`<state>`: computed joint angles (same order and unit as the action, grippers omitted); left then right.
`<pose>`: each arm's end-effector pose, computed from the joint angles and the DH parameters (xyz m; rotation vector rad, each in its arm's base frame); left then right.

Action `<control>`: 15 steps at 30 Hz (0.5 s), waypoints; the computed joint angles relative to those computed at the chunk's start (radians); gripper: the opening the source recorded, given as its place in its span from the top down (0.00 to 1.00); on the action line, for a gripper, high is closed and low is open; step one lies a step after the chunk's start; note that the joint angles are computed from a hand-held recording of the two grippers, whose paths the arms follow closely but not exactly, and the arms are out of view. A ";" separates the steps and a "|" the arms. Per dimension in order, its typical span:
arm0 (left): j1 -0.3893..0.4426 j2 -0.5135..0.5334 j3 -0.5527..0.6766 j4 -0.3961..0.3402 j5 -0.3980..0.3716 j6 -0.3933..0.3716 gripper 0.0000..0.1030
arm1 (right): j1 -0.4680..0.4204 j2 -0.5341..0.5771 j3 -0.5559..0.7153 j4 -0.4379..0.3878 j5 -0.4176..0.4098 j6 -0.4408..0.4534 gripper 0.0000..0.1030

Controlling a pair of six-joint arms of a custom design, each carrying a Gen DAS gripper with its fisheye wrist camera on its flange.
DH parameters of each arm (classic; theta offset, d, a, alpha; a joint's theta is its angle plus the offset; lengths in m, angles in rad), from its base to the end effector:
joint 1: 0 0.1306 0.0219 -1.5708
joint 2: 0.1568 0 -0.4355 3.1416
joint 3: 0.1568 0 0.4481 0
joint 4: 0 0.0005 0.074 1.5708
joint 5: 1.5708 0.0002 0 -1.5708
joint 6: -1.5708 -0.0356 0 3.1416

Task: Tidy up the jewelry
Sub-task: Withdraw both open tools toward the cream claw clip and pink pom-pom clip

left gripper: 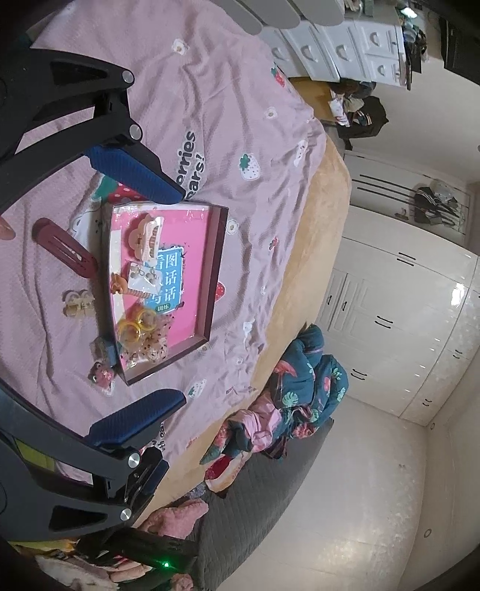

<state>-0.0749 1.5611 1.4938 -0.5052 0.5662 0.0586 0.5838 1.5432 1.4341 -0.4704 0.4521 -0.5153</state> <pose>0.6170 -0.0660 0.4747 0.3488 2.0890 -0.6833 0.5195 0.3240 0.4555 0.1868 2.0825 0.1790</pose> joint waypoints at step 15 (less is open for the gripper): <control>0.021 -0.055 -0.059 -0.003 0.032 -0.036 0.09 | 0.049 -0.039 -0.018 -0.019 0.036 0.022 0.10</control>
<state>-0.0535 1.5063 1.4344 -0.5081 0.5982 0.0226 0.6328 1.5045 1.4164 -0.4890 0.4877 -0.4935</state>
